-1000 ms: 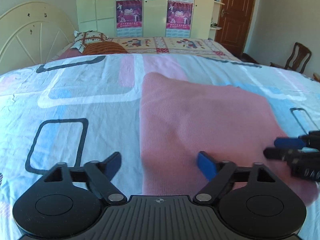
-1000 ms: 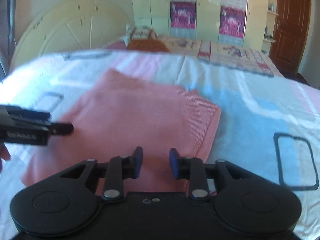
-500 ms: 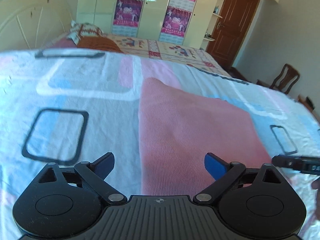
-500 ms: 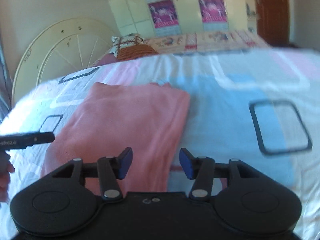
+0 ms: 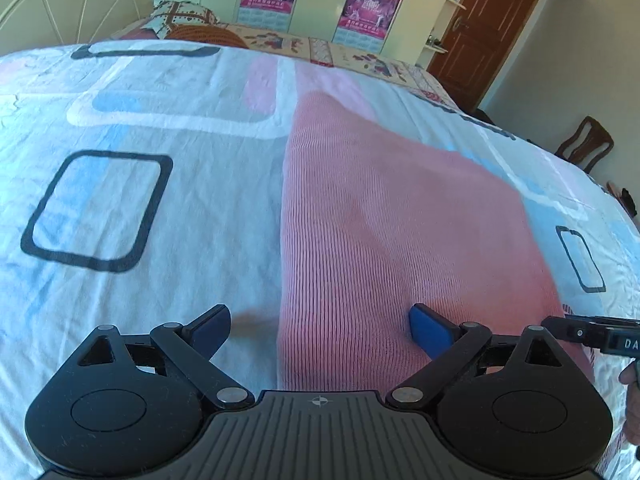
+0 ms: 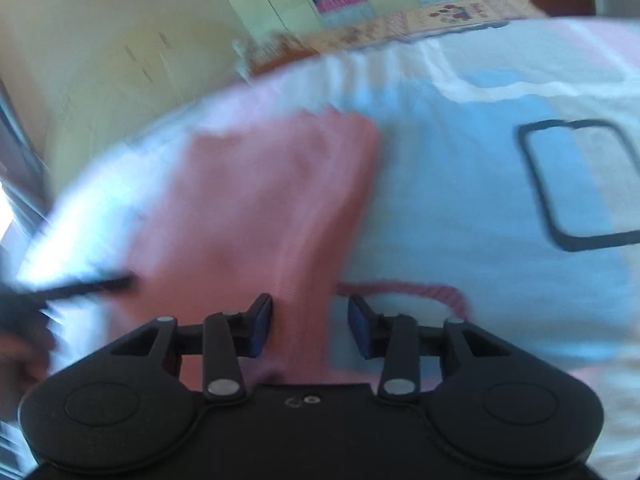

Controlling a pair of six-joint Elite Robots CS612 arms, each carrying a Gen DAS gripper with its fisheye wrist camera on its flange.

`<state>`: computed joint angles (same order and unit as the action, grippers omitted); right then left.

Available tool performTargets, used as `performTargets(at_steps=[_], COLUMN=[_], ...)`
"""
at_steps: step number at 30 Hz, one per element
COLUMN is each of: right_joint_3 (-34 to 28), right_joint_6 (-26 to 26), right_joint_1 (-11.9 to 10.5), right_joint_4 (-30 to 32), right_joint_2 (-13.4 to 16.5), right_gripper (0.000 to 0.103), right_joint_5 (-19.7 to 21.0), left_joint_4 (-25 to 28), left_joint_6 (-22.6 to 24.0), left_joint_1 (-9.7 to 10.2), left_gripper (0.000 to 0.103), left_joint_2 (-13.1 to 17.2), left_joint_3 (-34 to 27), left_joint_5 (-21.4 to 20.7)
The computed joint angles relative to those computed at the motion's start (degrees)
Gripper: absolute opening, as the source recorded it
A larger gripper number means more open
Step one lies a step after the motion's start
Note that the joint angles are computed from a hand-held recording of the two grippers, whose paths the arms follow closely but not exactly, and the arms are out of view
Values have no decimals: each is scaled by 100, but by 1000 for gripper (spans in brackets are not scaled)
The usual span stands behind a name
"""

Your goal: Fold small clothes

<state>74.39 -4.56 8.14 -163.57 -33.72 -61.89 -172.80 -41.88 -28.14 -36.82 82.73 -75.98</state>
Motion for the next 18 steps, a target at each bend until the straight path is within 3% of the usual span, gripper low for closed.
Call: performTargets(at_steps=[4,6,8,10,11,12,15,18], right_joint_3=[211,323,379,502,604,662,673,492], right_joint_6=[-26,22,-267,-1014,-1283,-1312,-915,-20], right_joint_1=[-10,-78,-109,-4,38,37,-48,-148], right_joint_4=[-162,-239,221,486,283,198,79,-521], right_joint_2=[-175,-249,-331,-419,-432,-446,-499,-339], right_gripper=[37,38,38,35,35,35,40,64], right_joint_5=[-47,380,628,-83,-333,-342,21,511], left_joint_4=[-40,-116,364,783,649,651,-10,-578], left_joint_6=[1,56,148,450,430,290,260,142], left_joint_1=[-79,-132,-214,-323,-351,-341,-344,-196], left_gripper=[95,95,95,95,95,95,95,95], left_joint_2=[-171,-268,-367,-417,-443,-490,-592,-539], left_joint_3=[203,380,474,563,660,715,929,878], left_joint_5=[149,154,289,499,557,507,740,626])
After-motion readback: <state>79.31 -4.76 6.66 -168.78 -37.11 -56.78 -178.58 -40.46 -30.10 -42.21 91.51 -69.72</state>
